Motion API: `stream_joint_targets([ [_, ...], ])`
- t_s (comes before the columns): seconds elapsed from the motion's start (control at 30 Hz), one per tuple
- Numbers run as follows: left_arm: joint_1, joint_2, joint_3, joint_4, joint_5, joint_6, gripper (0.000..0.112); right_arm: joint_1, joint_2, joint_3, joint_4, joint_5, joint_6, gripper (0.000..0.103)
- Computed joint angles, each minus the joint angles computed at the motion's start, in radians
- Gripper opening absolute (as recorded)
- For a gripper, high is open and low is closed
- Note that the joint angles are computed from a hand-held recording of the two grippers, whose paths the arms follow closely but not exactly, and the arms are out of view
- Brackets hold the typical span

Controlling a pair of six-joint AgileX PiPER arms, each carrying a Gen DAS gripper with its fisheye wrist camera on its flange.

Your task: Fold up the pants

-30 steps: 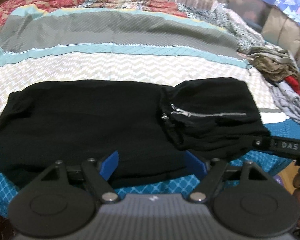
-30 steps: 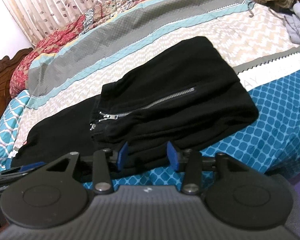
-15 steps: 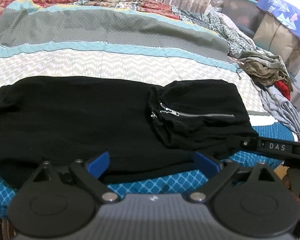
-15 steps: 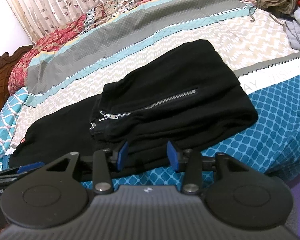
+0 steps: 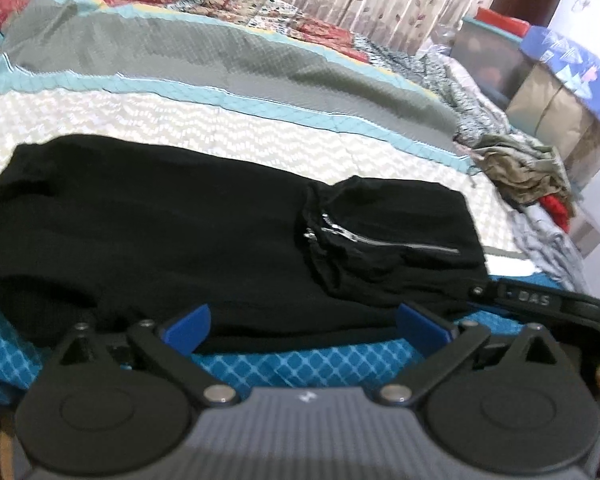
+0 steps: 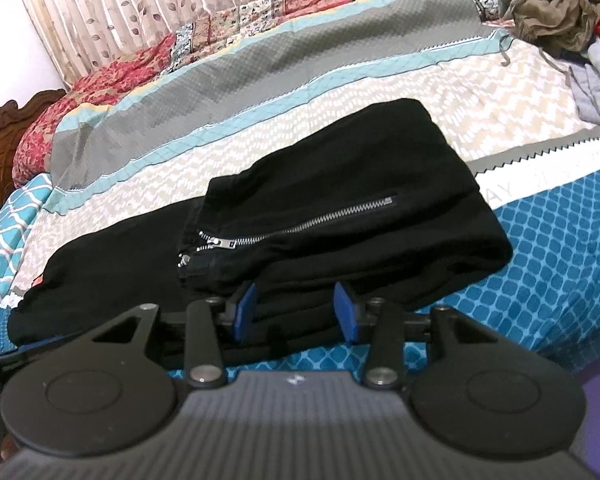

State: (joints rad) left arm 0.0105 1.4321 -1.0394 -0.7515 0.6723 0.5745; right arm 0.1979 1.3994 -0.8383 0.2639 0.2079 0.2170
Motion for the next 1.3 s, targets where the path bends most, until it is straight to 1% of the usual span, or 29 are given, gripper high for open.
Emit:
stream_joint_targets([
  [0.1, 0.044, 0.025, -0.008, -0.111, 0.085, 0.105, 0.103, 0.004, 0.006, -0.003, -0.025, 0.0, 0.031, 0.046],
  [0.13, 0.05, 0.033, -0.011, -0.125, 0.105, 0.117, 0.103, 0.008, 0.008, -0.005, -0.039, 0.001, 0.046, 0.046],
  [0.17, 0.048, 0.034, -0.012, -0.119, 0.105, 0.111, 0.103, 0.012, 0.009, -0.007, -0.055, 0.001, 0.062, 0.046],
  [0.23, 0.039, 0.027, -0.014, -0.087, 0.082, 0.08, 0.103, 0.018, 0.011, -0.01, -0.08, 0.004, 0.085, 0.046],
  [0.33, 0.071, -0.016, 0.015, -0.101, 0.016, 0.084, 0.103, 0.034, 0.009, -0.011, -0.155, 0.007, 0.164, 0.046],
  [0.37, 0.105, -0.038, 0.032, -0.13, 0.003, 0.114, 0.103, 0.042, 0.008, -0.011, -0.194, 0.009, 0.204, 0.046],
  [0.4, 0.141, -0.053, 0.04, -0.153, 0.007, 0.14, 0.103, 0.044, 0.009, -0.014, -0.204, 0.013, 0.213, 0.046],
  [0.5, 0.296, -0.083, 0.055, -0.226, 0.046, 0.194, 0.103, 0.056, 0.024, -0.03, -0.232, 0.026, 0.233, 0.046],
  [0.57, 0.403, -0.074, 0.054, -0.266, 0.073, 0.184, 0.103, 0.073, 0.037, -0.042, -0.258, 0.034, 0.259, 0.046],
  [0.63, 0.493, -0.023, 0.02, -0.265, 0.112, 0.114, 0.103, 0.092, 0.052, -0.057, -0.275, 0.041, 0.272, 0.046],
  [0.7, 0.552, 0.051, -0.028, -0.259, 0.16, 0.042, 0.103, 0.112, 0.067, -0.072, -0.298, 0.049, 0.293, 0.046],
  [0.73, 0.574, 0.084, -0.04, -0.278, 0.176, 0.035, 0.103, 0.119, 0.073, -0.08, -0.297, 0.055, 0.286, 0.046],
  [0.9, 0.6, 0.246, -0.12, -0.352, 0.202, 0.022, 0.103, 0.14, 0.08, -0.097, -0.373, 0.078, 0.352, 0.046],
  [0.97, 0.589, 0.31, -0.164, -0.357, 0.201, -0.019, 0.096, 0.142, 0.079, -0.099, -0.409, 0.087, 0.396, 0.046],
  [1.0, 0.587, 0.333, -0.174, -0.367, 0.204, -0.019, 0.079, 0.144, 0.078, -0.1, -0.428, 0.09, 0.419, 0.046],
  [1.03, 0.579, 0.348, -0.177, -0.38, 0.197, -0.012, 0.052, 0.144, 0.077, -0.1, -0.442, 0.093, 0.433, 0.046],
  [1.07, 0.561, 0.363, -0.198, -0.358, 0.181, -0.04, 0.041, 0.151, 0.078, -0.102, -0.474, 0.098, 0.469, 0.046],
  [1.1, 0.544, 0.371, -0.211, -0.339, 0.165, -0.055, 0.021, 0.157, 0.079, -0.105, -0.495, 0.102, 0.492, 0.046],
  [1.13, 0.533, 0.368, -0.213, -0.352, 0.159, -0.033, 0.016, 0.159, 0.081, -0.108, -0.502, 0.105, 0.496, 0.046],
  [1.17, 0.522, 0.354, -0.205, -0.371, 0.147, -0.009, 0.015, 0.163, 0.084, -0.112, -0.512, 0.107, 0.505, 0.046],
  [1.2, 0.498, 0.32, -0.188, -0.386, 0.117, 0.032, 0.015, 0.166, 0.086, -0.117, -0.523, 0.108, 0.511, 0.046],
  [1.3, 0.359, 0.195, -0.126, -0.393, -0.023, 0.222, 0.015, 0.165, 0.093, -0.132, -0.547, 0.1, 0.524, 0.046],
])
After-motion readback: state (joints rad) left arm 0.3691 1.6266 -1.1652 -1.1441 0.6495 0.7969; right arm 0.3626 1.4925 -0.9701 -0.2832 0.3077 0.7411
